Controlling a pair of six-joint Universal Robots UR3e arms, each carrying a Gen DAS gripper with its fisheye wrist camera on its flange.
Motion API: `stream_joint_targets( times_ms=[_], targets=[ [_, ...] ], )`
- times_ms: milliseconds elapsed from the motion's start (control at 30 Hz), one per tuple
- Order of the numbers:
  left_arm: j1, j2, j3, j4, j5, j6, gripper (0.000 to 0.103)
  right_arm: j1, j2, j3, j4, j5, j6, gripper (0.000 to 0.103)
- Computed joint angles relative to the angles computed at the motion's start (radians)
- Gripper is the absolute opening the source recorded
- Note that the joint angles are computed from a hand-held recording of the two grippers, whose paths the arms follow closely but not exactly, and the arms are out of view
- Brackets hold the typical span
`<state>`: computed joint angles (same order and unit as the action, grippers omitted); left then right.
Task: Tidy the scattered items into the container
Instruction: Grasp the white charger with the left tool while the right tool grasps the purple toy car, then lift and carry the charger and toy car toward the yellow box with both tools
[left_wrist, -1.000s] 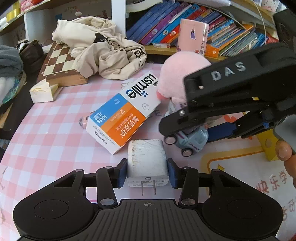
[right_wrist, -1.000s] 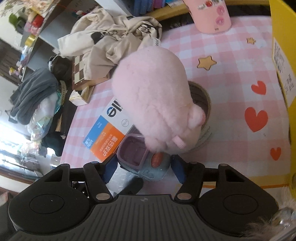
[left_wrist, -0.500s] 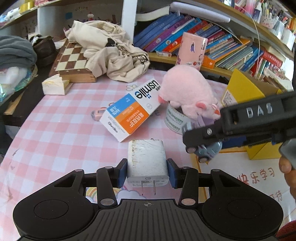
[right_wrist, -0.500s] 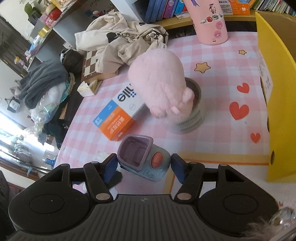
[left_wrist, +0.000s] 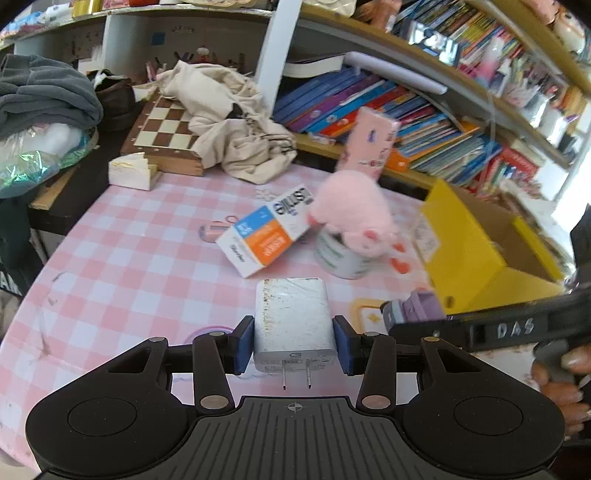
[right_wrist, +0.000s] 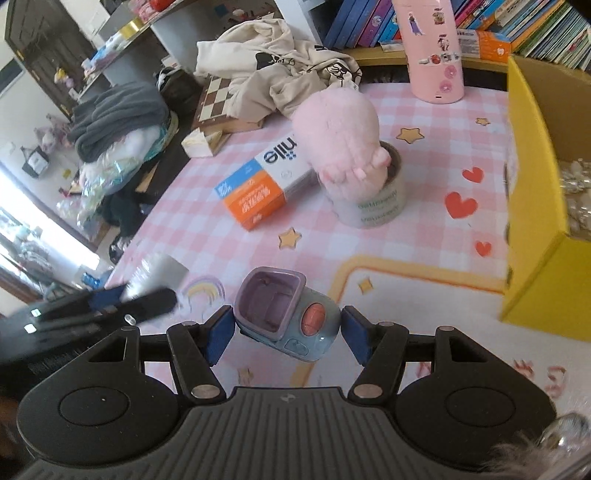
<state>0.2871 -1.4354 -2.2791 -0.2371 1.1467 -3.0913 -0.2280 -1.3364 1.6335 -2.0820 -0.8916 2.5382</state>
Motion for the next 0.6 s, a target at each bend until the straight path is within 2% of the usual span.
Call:
stream_joint_targets(
  times_ms=[167, 367, 600],
  targets=[
    [0.025, 0.107, -0.048, -0.053, -0.082, 0.014, 0.043, -0.058, -0.163, 0.160, 0.000, -0.018, -0.092, 0.061],
    [0.024, 0.179, -0.107, -0.034, -0.118, 0.005, 0.043, -0.086, -0.282, 0.280, -0.020, -0.017, -0.139, 0.061],
    [0.050, 0.284, -0.157, -0.086, -0.155, 0.019, 0.043, -0.125, -0.376, 0.351, 0.009, -0.010, -0.166, 0.061]
  ],
)
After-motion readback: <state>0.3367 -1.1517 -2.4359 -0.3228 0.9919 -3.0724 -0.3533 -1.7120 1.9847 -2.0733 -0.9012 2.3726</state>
